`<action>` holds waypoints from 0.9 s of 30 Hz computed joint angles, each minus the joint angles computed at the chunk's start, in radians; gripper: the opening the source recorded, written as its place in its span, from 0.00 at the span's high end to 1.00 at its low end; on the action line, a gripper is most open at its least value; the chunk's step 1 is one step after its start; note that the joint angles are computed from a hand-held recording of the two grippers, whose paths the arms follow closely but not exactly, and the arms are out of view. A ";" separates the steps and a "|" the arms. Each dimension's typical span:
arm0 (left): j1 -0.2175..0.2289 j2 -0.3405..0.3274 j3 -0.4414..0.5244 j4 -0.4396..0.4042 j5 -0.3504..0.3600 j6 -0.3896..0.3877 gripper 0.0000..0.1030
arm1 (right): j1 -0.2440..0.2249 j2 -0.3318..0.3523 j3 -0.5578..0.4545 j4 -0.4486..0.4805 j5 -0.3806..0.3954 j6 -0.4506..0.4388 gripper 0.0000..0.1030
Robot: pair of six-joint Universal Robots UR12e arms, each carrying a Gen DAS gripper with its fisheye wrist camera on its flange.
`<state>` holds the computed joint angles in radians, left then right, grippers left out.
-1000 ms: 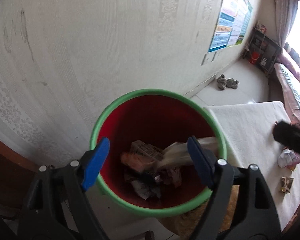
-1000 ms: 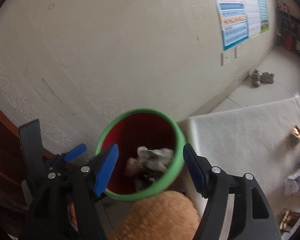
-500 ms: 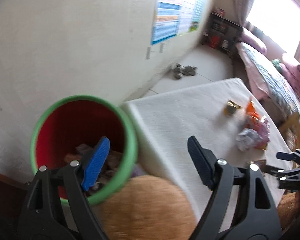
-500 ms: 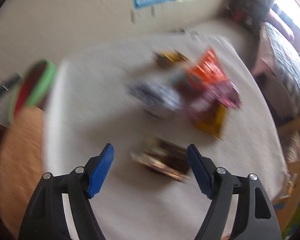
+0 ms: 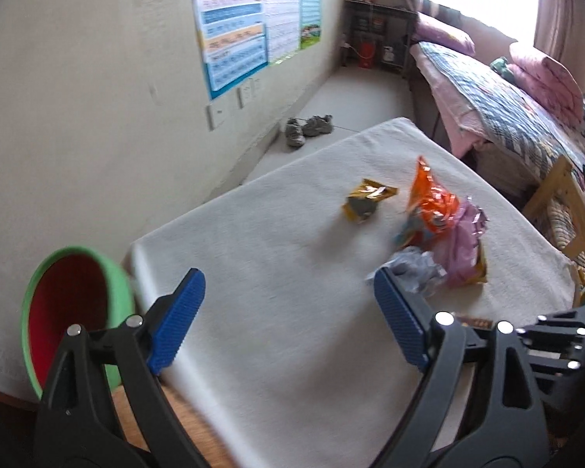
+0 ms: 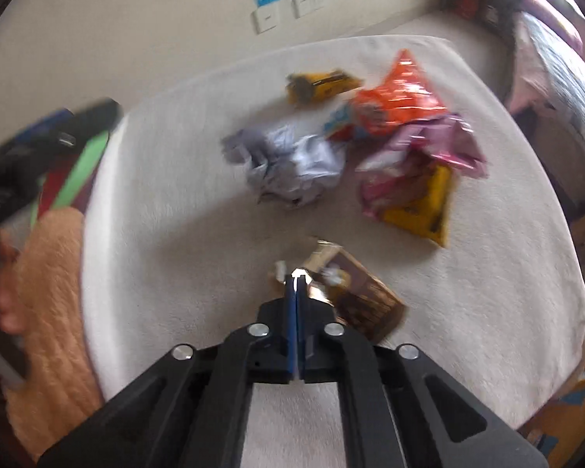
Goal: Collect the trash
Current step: 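Grasp the crumpled silver-white paper with the left gripper while the right approaches the brown box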
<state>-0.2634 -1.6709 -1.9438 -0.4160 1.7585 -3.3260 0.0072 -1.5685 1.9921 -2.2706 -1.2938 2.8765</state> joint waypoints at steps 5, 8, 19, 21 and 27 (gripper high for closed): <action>-0.034 -0.062 0.055 -0.014 -0.036 0.022 0.17 | -0.090 -0.048 0.023 0.008 0.052 0.123 0.96; -0.052 -0.102 0.085 -0.024 -0.050 0.052 0.17 | -0.124 -0.058 0.022 0.017 0.051 0.170 0.89; -0.075 -0.185 0.146 -0.104 -0.064 0.111 0.63 | -0.087 -0.032 -0.004 -0.041 0.058 0.142 0.67; -0.071 -0.174 0.139 -0.108 -0.071 0.115 0.67 | -0.085 -0.029 -0.003 -0.049 0.062 0.145 0.66; -0.045 -0.108 0.076 -0.051 -0.076 0.086 0.68 | -0.078 -0.022 0.001 -0.080 0.077 0.144 0.64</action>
<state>-0.3082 -1.7793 -1.8673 -0.4668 1.6827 -3.2399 -0.0709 -1.5905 1.9926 -2.3503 -1.2169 3.0208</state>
